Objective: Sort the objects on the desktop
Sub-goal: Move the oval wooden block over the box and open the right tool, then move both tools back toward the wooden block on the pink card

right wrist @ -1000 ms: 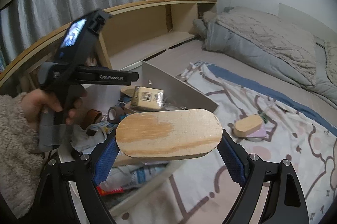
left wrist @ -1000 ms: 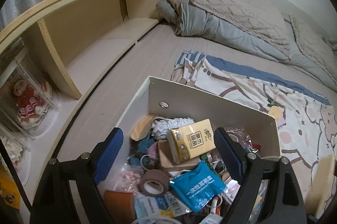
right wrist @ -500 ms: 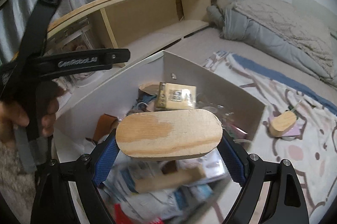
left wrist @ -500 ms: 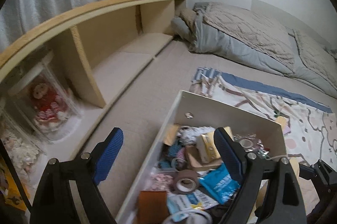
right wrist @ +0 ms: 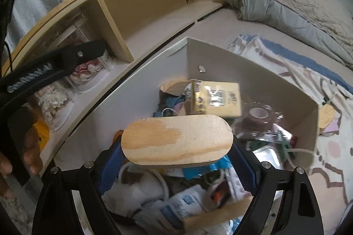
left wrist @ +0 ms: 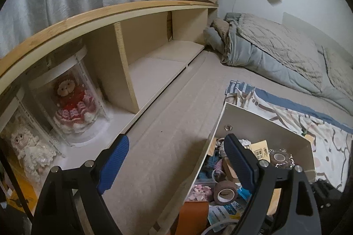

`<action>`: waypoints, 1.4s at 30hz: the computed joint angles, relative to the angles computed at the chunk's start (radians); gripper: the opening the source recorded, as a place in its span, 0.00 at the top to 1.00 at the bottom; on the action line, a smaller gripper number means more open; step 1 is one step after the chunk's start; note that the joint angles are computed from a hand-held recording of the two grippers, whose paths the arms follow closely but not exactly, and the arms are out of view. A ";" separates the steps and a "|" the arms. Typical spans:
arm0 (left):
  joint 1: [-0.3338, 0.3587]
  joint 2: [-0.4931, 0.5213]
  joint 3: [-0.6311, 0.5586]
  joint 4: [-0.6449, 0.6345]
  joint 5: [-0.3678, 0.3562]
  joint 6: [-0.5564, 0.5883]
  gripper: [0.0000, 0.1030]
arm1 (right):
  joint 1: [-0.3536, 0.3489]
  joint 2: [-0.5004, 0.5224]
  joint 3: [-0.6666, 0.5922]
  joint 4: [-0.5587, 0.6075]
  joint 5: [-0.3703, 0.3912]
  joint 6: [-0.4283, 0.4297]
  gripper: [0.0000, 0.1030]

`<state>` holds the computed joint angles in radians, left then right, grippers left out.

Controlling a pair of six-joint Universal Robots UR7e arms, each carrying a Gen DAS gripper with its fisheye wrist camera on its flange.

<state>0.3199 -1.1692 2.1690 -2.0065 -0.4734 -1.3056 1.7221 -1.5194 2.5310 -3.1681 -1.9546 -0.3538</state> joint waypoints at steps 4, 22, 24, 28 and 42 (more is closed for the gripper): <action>-0.001 -0.016 0.009 0.012 0.004 -0.019 0.14 | 0.005 0.045 -0.008 -0.034 0.009 0.014 0.13; -0.033 0.004 0.012 -0.027 -0.013 0.029 0.14 | -0.013 -0.018 0.027 -0.130 0.008 -0.058 0.00; -0.037 0.009 0.009 -0.035 -0.017 0.040 0.14 | -0.018 -0.038 0.035 -0.141 0.018 -0.070 0.00; -0.043 0.011 0.006 -0.034 -0.019 0.039 0.14 | -0.028 -0.079 0.039 -0.133 0.026 -0.081 0.00; -0.058 0.054 -0.033 -0.039 -0.015 0.042 0.00 | -0.088 -0.236 0.035 -0.051 0.040 -0.160 0.00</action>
